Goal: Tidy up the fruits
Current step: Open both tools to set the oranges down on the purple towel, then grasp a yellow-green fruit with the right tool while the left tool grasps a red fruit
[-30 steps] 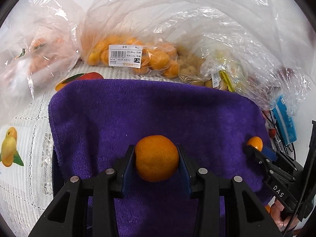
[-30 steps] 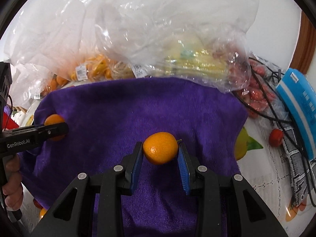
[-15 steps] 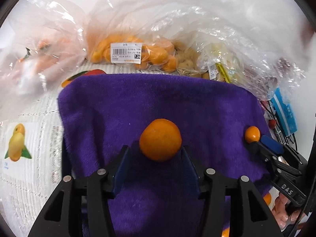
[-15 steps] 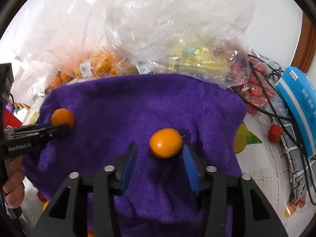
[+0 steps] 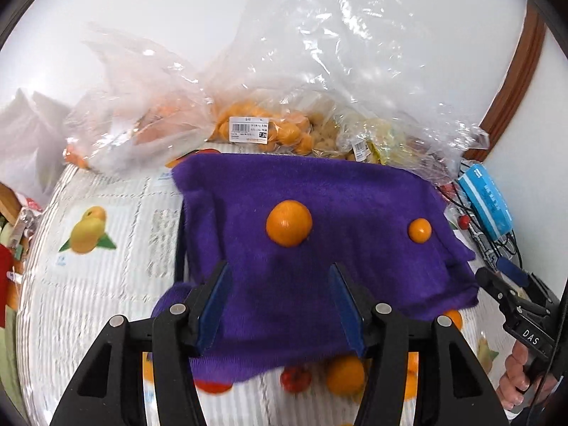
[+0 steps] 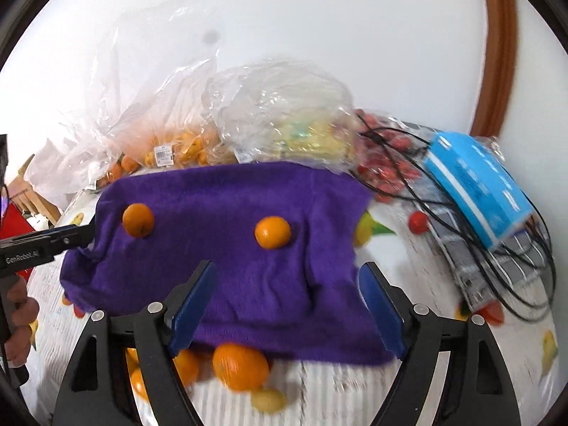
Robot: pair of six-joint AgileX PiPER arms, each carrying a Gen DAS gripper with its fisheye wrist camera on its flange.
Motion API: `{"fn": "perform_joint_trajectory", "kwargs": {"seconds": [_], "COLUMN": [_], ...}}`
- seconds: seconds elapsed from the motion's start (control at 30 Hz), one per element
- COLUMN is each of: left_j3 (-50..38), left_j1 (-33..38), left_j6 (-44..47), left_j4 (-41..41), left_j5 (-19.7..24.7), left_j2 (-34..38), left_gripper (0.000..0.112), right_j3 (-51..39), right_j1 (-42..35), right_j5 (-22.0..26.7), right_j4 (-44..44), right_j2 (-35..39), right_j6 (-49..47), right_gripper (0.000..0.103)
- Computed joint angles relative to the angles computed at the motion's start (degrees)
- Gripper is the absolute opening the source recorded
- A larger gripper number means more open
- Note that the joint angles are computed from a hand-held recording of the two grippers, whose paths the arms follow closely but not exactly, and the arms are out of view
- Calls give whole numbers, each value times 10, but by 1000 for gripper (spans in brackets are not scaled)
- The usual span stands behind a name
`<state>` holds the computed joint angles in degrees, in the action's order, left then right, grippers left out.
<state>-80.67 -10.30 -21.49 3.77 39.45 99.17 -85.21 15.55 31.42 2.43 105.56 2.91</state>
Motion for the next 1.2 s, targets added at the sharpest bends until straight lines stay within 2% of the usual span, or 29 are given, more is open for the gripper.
{"fn": "perform_joint_trajectory", "kwargs": {"seconds": [0.13,0.2,0.33,0.43,0.67,0.73,0.87,0.9,1.2], "left_j3": [48,75,112,139,173,183,196,201,213], "left_j1": [-3,-1,-11,-6,-9,-7,-12,-15,-40], "left_j6": [-2,26,-10,-1,-35,-37,-42,-41,-54], "left_j4": [-16,-44,-16,-34,-9,-12,-13,-15,-12], "left_j5": [-16,-17,-28,-30,-31,-34,-38,-42,-75], "left_j2": [-36,-55,-73,-88,-110,-113,-113,-112,-77], "left_gripper": [55,55,55,55,55,55,55,55,54], "right_j3": [67,108,164,184,218,227,228,231,276], "right_j1": [-8,-3,8,12,13,22,45,49,37], "right_j5": [-15,-39,-61,-62,-94,-114,-113,-113,-128], "right_j4": [49,52,57,60,103,81,-28,-51,-44], "right_j2": [-40,-57,-71,-70,-63,-62,-64,-67,-101], "right_j6": [-40,-42,-46,-52,-97,-79,7,24,37], "right_gripper": [81,78,67,56,49,47,27,27,27]}}
